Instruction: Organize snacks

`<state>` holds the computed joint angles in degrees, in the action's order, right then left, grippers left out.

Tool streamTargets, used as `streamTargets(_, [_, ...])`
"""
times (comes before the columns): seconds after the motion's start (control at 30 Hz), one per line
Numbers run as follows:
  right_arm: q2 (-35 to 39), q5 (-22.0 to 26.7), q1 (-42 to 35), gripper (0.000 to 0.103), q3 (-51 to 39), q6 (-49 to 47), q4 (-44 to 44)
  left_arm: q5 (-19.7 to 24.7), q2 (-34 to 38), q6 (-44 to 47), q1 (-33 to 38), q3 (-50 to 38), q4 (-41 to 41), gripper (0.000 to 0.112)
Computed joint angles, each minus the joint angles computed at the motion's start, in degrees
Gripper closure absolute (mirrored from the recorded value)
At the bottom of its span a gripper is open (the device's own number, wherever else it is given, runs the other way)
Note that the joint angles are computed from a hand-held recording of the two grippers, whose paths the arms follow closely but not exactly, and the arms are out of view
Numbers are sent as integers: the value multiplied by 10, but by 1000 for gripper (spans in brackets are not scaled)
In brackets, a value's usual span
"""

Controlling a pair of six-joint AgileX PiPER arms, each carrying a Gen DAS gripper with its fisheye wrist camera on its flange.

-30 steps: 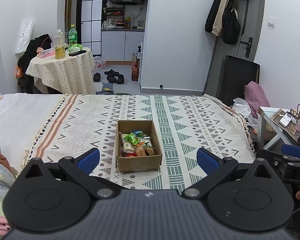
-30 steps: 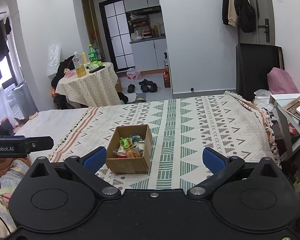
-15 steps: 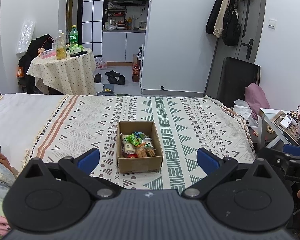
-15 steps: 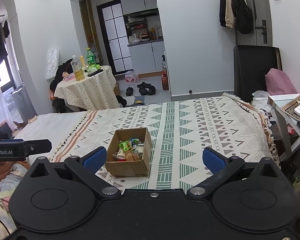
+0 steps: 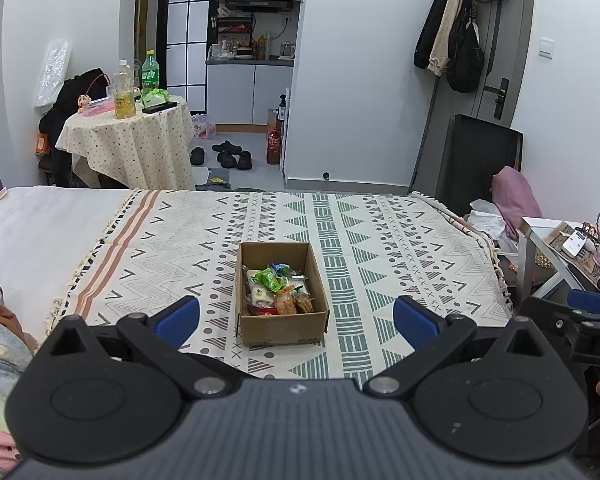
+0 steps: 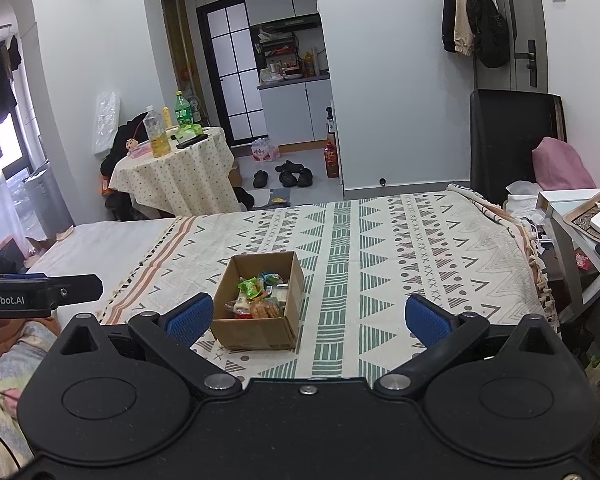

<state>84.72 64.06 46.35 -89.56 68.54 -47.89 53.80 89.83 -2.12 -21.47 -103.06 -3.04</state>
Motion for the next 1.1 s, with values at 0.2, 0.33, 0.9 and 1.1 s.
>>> streamTargets(0.2, [0, 4, 0, 0, -4, -1, -3, 0, -2, 3, -3, 0, 1, 10])
streamTargets(0.33, [2, 5, 1, 0, -6, -2, -4, -1, -1, 4, -3, 0, 1, 10])
streamTargets(0.9, [0, 1, -1, 0, -3, -3, 1, -2, -2, 0, -3, 4, 2, 10])
streamTargets(1.1, [1, 3, 2, 0, -3, 2, -2, -8, -5, 12, -1, 10, -5, 10])
